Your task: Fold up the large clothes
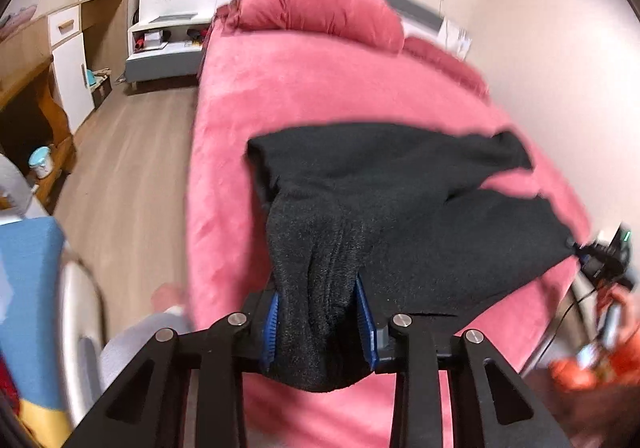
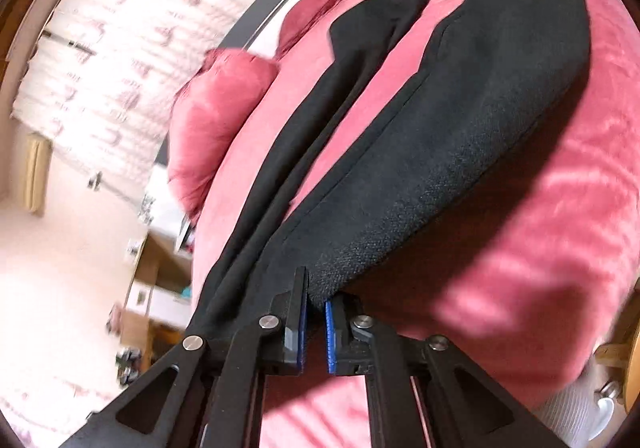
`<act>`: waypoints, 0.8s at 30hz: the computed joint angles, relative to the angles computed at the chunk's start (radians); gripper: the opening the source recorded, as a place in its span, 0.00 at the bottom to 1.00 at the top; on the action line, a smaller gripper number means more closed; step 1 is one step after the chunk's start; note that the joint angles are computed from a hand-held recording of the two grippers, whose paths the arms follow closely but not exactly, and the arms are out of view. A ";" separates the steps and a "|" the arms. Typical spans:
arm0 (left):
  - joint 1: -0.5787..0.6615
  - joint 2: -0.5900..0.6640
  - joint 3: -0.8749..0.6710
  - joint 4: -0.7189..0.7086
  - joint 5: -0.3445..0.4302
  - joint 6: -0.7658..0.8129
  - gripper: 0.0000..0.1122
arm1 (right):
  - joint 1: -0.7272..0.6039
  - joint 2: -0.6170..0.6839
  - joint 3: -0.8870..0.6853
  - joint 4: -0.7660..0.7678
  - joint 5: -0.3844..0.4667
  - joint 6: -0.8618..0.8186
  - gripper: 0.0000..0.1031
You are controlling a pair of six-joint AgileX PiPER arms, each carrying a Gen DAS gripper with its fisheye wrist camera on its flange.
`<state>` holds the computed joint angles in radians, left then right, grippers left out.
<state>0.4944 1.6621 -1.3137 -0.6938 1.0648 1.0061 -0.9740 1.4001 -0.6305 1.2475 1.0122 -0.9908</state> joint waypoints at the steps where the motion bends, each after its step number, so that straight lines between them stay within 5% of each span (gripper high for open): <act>1: -0.007 0.015 0.027 0.045 -0.025 -0.012 0.34 | 0.026 -0.008 0.014 -0.050 -0.034 0.018 0.06; 5: -0.075 0.075 0.021 0.222 -0.058 -0.172 0.48 | 0.168 0.086 0.026 -0.266 -0.230 0.164 0.18; 8: -0.033 0.016 0.032 0.114 -0.106 -0.109 0.56 | 0.061 0.064 0.006 -0.221 -0.139 0.097 0.34; 11: -0.015 -0.054 0.071 0.029 -0.269 -0.126 0.65 | -0.111 0.027 -0.015 -0.202 -0.083 0.006 0.35; 17: -0.213 -0.033 0.081 0.034 -0.400 -0.213 0.66 | -0.280 0.253 -0.268 -0.197 -0.156 0.099 0.37; 24: -0.481 0.195 0.022 0.643 -0.635 -0.767 0.68 | -0.305 0.643 -0.699 -0.137 -0.200 0.316 0.46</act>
